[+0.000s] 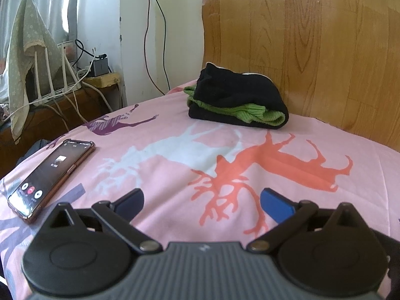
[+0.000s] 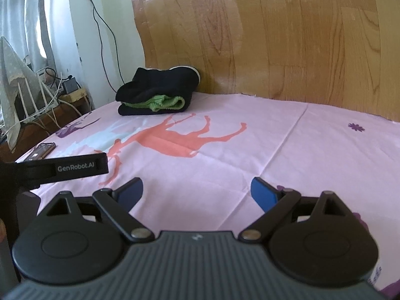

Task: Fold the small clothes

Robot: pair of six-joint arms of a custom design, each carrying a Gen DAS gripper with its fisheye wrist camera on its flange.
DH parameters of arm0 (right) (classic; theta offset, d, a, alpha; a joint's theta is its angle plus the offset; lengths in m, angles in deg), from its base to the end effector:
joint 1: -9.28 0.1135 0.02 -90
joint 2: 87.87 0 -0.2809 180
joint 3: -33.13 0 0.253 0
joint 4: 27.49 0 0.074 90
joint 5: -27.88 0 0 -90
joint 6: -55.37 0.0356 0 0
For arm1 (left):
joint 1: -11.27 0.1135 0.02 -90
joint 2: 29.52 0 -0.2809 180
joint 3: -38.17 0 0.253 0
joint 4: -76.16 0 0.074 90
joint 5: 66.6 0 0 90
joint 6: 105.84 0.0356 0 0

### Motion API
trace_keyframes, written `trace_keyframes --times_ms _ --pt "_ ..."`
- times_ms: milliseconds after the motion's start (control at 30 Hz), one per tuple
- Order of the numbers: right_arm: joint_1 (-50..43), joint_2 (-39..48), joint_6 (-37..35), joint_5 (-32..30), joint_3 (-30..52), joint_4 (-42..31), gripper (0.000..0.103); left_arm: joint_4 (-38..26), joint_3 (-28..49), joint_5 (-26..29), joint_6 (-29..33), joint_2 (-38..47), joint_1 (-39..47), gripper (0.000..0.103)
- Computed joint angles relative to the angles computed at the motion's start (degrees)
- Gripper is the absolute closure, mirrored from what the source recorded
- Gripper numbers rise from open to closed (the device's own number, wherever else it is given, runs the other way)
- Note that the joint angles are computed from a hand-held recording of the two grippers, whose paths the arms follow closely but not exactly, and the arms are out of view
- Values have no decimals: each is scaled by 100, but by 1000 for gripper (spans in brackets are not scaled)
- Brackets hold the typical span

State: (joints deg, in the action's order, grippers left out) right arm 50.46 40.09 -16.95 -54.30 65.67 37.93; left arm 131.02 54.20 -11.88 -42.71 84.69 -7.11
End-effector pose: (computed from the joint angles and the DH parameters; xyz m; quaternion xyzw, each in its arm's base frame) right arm 0.2015 0.1699 0.0285 -0.1426 0.8528 0.1937 0.4635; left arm 0.1718 -0.0354 0.0486 -0.1845 0.8637 0.1116 0.4555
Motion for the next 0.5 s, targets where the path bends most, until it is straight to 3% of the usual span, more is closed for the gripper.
trace_keyframes --times_ms 500 --pt "-117 -3 129 -146 7 -32 8 -183 37 44 -105 -78 96 0"
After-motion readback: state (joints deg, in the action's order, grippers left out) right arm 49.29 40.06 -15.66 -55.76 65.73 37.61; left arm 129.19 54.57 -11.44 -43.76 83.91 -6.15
